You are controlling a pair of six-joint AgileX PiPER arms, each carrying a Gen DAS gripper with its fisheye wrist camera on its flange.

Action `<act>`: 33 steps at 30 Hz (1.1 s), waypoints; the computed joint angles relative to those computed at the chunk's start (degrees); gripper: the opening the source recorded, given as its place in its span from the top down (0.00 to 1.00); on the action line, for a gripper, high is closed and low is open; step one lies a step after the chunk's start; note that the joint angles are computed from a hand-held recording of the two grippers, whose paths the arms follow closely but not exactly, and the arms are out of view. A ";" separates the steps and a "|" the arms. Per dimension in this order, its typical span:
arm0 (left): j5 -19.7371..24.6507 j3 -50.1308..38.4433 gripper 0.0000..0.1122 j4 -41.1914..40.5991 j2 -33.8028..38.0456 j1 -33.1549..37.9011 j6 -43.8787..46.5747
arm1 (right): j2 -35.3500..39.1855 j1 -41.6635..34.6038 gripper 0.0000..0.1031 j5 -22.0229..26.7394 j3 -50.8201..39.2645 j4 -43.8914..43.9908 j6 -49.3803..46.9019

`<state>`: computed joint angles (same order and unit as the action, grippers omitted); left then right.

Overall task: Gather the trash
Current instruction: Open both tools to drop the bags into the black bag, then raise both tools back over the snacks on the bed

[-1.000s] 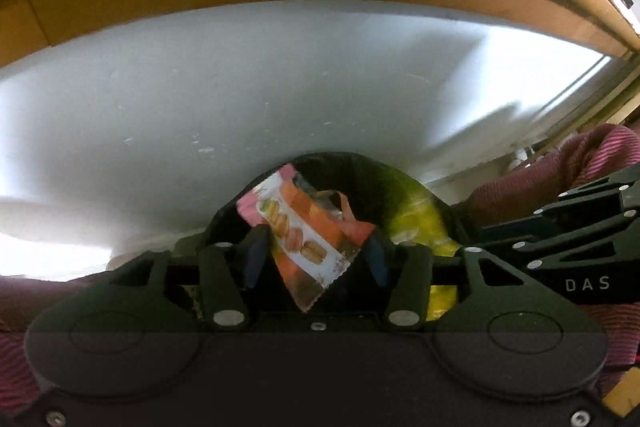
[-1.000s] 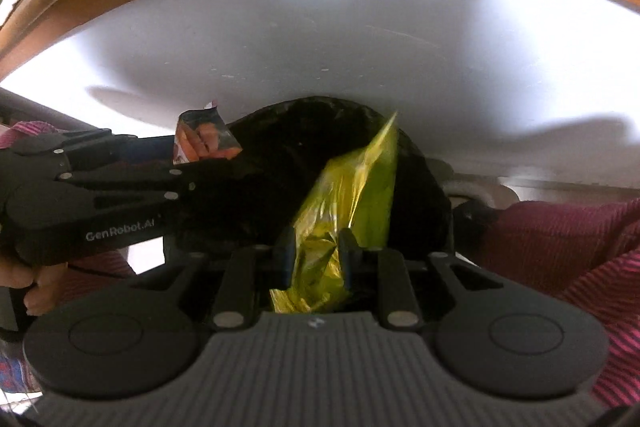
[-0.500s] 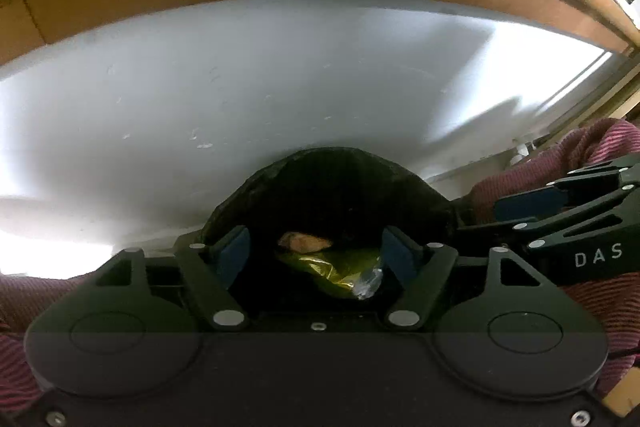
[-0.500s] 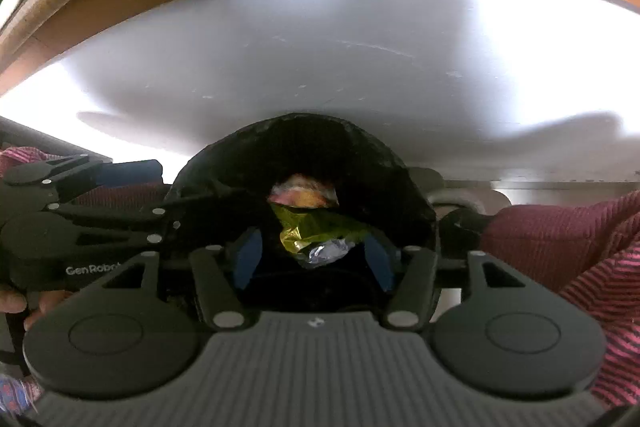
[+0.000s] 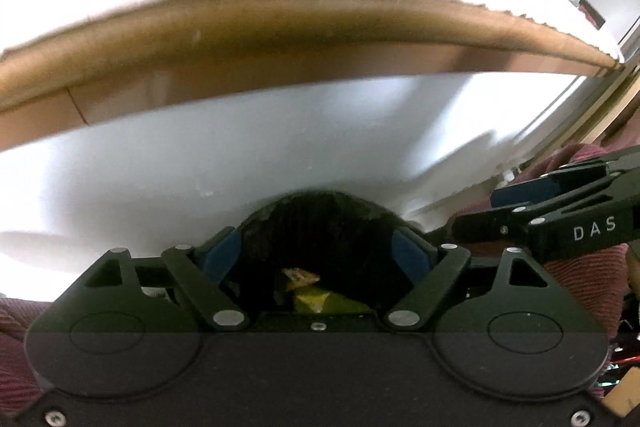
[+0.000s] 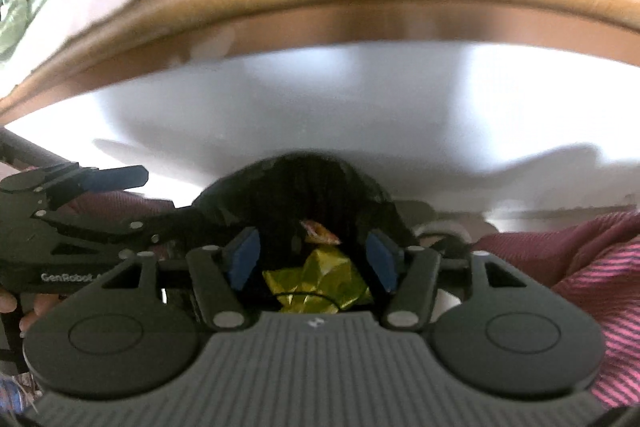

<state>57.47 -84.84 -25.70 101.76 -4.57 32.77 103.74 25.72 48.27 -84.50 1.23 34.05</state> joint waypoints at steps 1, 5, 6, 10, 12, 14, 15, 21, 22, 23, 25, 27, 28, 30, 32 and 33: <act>0.20 -0.15 0.26 -0.46 -0.43 0.12 0.15 | -0.60 0.03 0.25 0.00 0.14 -0.61 0.25; 1.70 -1.60 0.25 -2.31 -2.25 1.09 1.14 | -2.21 0.50 0.24 -0.42 0.52 -2.41 1.28; 1.93 -2.05 0.24 -2.79 -2.70 1.31 1.43 | -2.74 0.58 0.24 -0.64 0.67 -2.83 1.42; 2.40 -3.96 0.22 -4.82 -4.07 2.11 2.81 | -5.11 0.98 0.24 -2.23 1.38 -4.29 2.62; 2.83 -5.18 0.22 -5.36 -4.82 2.24 2.86 | -6.75 0.88 0.24 -3.28 1.76 -4.97 3.11; 3.63 -7.01 0.22 -6.33 -5.10 2.78 3.36 | -7.92 0.72 0.24 -4.04 1.70 -6.01 3.29; 4.08 -7.74 0.21 -7.01 -5.42 3.23 3.88 | -8.55 0.70 0.24 -4.27 1.46 -6.82 3.32; 2.98 -13.66 0.17 -8.96 -5.07 3.37 4.03 | -9.10 -0.72 0.22 -5.31 -1.88 -9.10 1.71; 2.69 -14.85 0.17 -8.63 -4.81 3.13 3.56 | -8.81 -1.07 0.22 -5.64 -2.69 -9.51 1.68; 2.15 -16.16 0.17 -8.08 -4.36 2.81 2.91 | -8.57 -1.20 0.22 -6.03 -3.32 -10.14 2.02; 1.63 -19.24 0.16 -6.75 -3.08 2.18 0.96 | -8.26 -1.30 0.20 -7.18 -4.31 -11.41 3.11; 2.45 -22.96 0.16 -6.38 -1.15 2.19 -0.50 | -7.99 -2.40 0.15 -9.93 -4.44 -11.33 3.39; 2.99 -25.17 0.16 -6.04 -0.01 2.06 -1.57 | -8.30 -3.17 0.14 -11.12 -4.11 -10.73 3.31; 3.75 -28.97 0.15 -5.41 2.26 1.91 -3.19 | -8.23 -5.18 0.14 -12.93 -4.41 -7.24 1.35; 4.94 -33.83 0.15 -4.16 5.11 1.35 -5.37 | -8.13 -7.64 0.14 -14.90 -4.63 -1.70 -2.21; 5.64 -36.41 0.15 -3.53 6.64 1.08 -6.60 | -7.99 -8.84 0.13 -15.55 -4.83 1.28 -4.25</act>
